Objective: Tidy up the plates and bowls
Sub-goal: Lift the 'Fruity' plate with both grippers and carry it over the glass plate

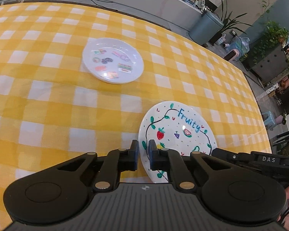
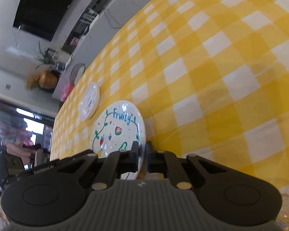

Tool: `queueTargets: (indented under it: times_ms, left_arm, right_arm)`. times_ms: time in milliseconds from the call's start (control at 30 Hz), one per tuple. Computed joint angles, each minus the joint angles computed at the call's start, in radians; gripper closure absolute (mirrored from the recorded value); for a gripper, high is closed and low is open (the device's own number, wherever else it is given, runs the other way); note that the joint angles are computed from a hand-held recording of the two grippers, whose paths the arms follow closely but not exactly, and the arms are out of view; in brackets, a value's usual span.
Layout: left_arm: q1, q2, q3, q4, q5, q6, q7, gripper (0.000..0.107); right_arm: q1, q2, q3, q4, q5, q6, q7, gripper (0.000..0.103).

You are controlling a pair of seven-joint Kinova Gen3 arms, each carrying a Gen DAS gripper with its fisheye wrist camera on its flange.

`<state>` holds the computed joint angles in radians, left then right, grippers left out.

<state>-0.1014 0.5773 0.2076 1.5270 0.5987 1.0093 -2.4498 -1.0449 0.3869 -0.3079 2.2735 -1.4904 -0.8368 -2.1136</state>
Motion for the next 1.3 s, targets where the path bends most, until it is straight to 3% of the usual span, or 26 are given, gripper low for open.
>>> queueTargets:
  times_ms: [267, 500, 667, 833, 1033, 1133, 1300]
  left_arm:
    - [0.02, 0.029, 0.001, -0.028, -0.004, 0.021, 0.047, 0.099]
    - [0.014, 0.082, 0.005, -0.103, -0.014, 0.095, 0.084, 0.095]
    - [0.007, 0.095, 0.013, -0.111, -0.01, 0.1, 0.065, 0.095]
    - [0.001, 0.102, 0.014, -0.119, -0.005, 0.113, 0.058, 0.099]
    - [0.001, 0.075, 0.018, -0.096, 0.009, 0.095, 0.047, 0.099]
    - [-0.003, 0.057, 0.018, -0.1, 0.016, 0.107, 0.039, 0.1]
    - [-0.003, -0.006, 0.015, -0.073, 0.041, 0.106, 0.039, 0.101]
  right_arm:
    - [-0.025, -0.004, -0.013, 0.044, -0.001, -0.044, -0.107, 0.099]
    - [-0.035, -0.022, -0.009, 0.073, 0.01, -0.042, -0.155, 0.094]
    - [-0.043, -0.012, -0.006, 0.106, 0.09, -0.056, -0.255, 0.094]
    - [-0.059, -0.008, 0.002, 0.104, 0.084, -0.062, -0.263, 0.098]
    - [-0.063, -0.026, 0.01, 0.073, 0.007, -0.04, -0.155, 0.099]
    - [-0.067, -0.029, -0.013, 0.093, 0.022, -0.082, -0.217, 0.099]
    - [-0.1, -0.049, -0.032, 0.094, -0.02, -0.14, -0.217, 0.099]
